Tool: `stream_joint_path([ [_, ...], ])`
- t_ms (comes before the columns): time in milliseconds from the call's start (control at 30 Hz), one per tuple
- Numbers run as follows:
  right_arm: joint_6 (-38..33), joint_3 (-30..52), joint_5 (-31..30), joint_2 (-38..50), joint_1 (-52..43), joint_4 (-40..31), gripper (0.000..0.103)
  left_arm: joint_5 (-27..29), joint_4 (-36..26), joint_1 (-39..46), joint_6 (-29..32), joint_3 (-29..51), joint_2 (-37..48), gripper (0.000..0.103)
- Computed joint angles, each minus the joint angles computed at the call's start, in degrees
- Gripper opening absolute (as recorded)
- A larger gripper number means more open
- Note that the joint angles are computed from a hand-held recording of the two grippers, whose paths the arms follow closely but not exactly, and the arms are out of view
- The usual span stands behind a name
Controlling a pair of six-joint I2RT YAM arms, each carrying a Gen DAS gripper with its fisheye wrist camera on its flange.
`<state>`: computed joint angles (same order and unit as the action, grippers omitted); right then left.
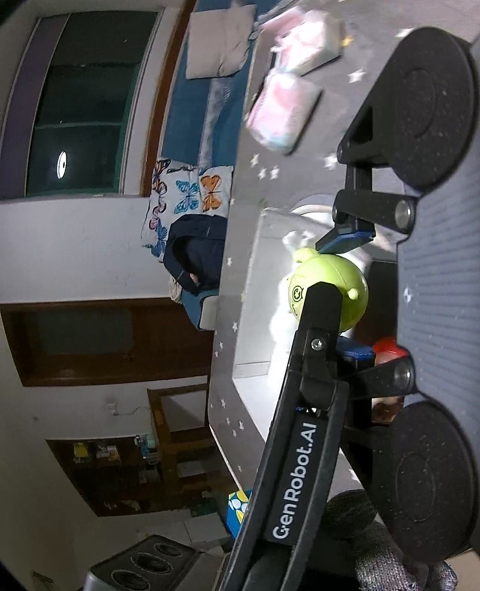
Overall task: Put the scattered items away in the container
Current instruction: 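Lift the green alien toy with both grippers over the box rim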
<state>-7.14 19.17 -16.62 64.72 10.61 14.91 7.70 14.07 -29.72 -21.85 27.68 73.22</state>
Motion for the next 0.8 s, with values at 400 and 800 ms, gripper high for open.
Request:
stream_joint_path([
  [400, -0.32, 16.76, 5.78, 26.52, 4.57, 3.47, 0.049, 11.62, 2.33, 12.79, 3.12, 13.93, 22.93, 0.042],
  [800, -5.15, 24.68, 10.93, 35.14, 7.46, -2.09, 0.049, 15.14, 1.45, 15.50, 1.61, 18.75, 30.78, 0.042],
])
